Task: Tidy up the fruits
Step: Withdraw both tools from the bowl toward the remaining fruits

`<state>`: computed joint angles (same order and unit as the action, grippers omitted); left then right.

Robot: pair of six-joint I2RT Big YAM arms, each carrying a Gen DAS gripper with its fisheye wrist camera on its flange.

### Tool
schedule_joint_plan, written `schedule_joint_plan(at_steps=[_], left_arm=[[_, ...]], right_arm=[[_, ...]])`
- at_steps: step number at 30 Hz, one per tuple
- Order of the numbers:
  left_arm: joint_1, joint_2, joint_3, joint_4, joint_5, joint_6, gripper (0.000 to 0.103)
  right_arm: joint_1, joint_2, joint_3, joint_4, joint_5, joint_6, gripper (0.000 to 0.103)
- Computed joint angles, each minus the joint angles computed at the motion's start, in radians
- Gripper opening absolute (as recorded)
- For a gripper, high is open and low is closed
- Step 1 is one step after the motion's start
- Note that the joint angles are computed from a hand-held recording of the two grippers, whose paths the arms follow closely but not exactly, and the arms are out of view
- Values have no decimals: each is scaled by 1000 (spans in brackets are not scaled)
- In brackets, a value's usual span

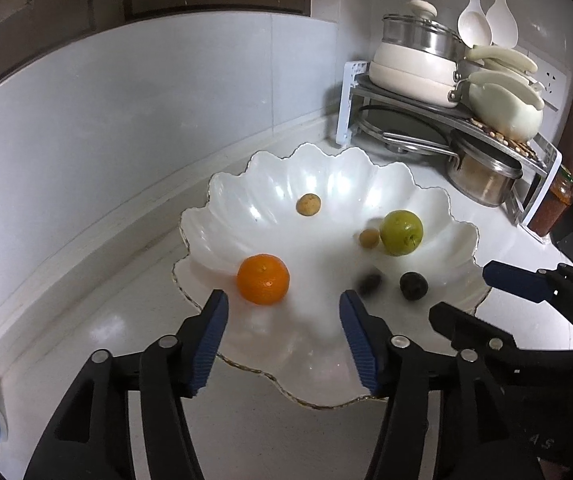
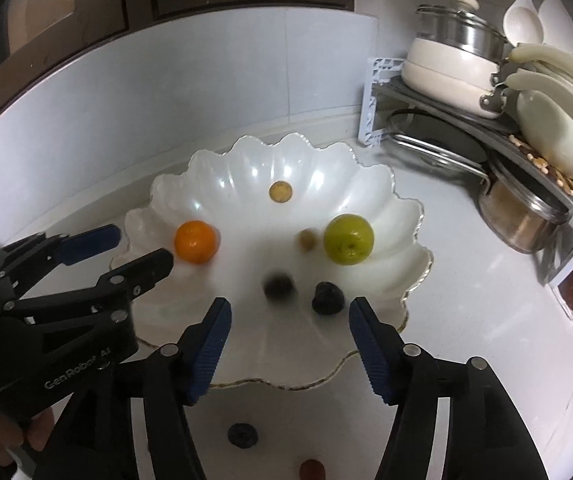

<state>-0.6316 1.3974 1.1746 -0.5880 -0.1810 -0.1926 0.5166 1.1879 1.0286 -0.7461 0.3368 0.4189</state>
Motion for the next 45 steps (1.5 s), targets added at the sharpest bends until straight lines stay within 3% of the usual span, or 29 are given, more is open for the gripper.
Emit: schedule_joint_plan(at_steps=[6, 45], left_arm=[[5, -14, -10, -2, -25, -27, 81], [-115, -187, -117, -78, -182, -144, 84]], right_arm=[[0, -8, 1, -8, 30, 5, 63], [74, -180, -71, -69, 101, 16, 65]])
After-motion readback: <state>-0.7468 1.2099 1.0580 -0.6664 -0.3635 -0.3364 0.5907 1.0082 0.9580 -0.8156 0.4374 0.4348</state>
